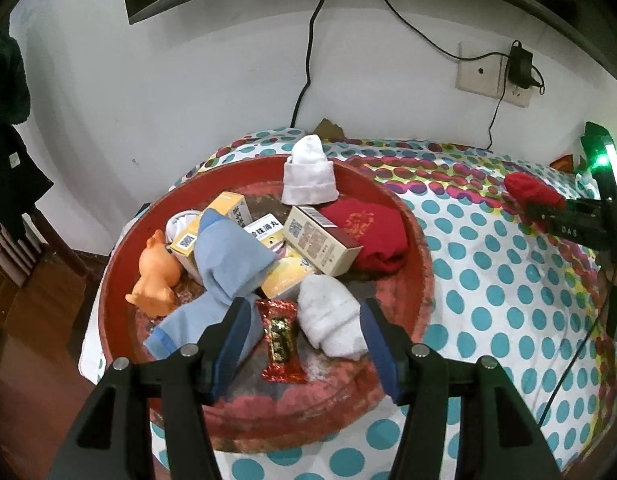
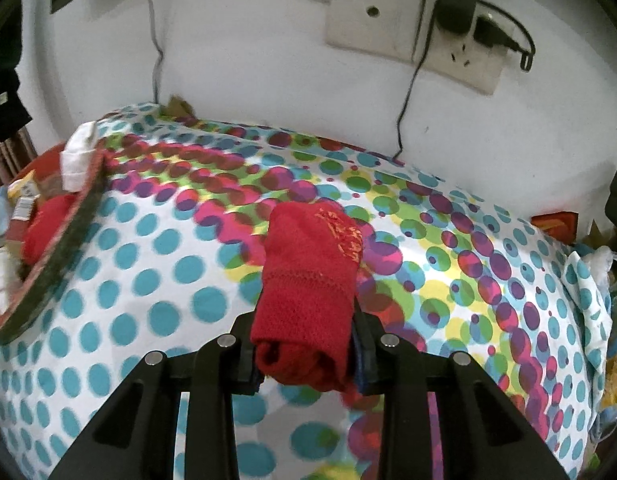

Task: Organize objects
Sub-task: 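Carry the red sock over the red tray with the right gripper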

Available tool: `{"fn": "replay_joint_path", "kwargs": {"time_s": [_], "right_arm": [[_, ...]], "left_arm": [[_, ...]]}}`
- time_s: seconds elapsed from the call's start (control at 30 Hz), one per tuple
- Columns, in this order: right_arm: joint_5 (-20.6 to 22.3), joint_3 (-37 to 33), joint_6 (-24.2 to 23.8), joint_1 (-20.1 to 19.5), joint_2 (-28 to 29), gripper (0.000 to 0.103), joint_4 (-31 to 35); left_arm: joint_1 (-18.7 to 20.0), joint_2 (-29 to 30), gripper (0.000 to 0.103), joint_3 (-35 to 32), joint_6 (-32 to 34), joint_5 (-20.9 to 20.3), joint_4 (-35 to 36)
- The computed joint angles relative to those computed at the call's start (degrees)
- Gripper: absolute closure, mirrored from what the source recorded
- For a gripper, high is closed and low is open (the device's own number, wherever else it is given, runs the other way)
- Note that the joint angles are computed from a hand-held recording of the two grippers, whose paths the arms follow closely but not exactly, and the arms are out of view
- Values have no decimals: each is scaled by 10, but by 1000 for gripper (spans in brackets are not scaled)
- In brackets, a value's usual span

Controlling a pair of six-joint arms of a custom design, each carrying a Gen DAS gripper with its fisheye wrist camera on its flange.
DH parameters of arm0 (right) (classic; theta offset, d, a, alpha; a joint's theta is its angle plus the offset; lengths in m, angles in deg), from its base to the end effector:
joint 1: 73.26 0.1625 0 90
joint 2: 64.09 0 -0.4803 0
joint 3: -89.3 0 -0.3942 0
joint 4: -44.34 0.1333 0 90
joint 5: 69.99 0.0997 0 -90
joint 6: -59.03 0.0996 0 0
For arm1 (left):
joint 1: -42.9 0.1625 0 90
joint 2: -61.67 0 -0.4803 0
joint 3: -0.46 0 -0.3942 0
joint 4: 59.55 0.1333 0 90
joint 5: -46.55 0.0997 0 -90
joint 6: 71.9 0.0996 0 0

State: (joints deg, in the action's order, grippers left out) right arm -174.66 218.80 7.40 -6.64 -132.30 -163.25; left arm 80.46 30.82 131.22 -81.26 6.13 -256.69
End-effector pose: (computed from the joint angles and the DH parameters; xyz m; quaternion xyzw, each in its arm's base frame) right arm -0.1005 -0.5047 0.2922 0.1550 -0.8628 0.3027 0.3742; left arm -0.2305 -0.4410 -0.0310 0.3081 0.8525 -0.2640 0.3297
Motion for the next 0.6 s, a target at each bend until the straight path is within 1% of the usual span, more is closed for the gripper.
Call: {"fn": "replay_joint_path", "kwargs": {"time_s": [0.13,0.27,0.47,0.6], "right_arm": [[32,21,-6,-6,-35,73,33],[58,40,-18,-5,-61,73,47],[75,53,-32,7,-84,73,64],[90,55,-41,8,-97,73,79]], "left_arm": [[-6,-2,45,10,-6,-11,-14],[-14,-4,45,20,-13,-12,-15],[-28,-9,44,42,-27,-1,-31],[-37,-17,44,59,-43,11,-29]]}}
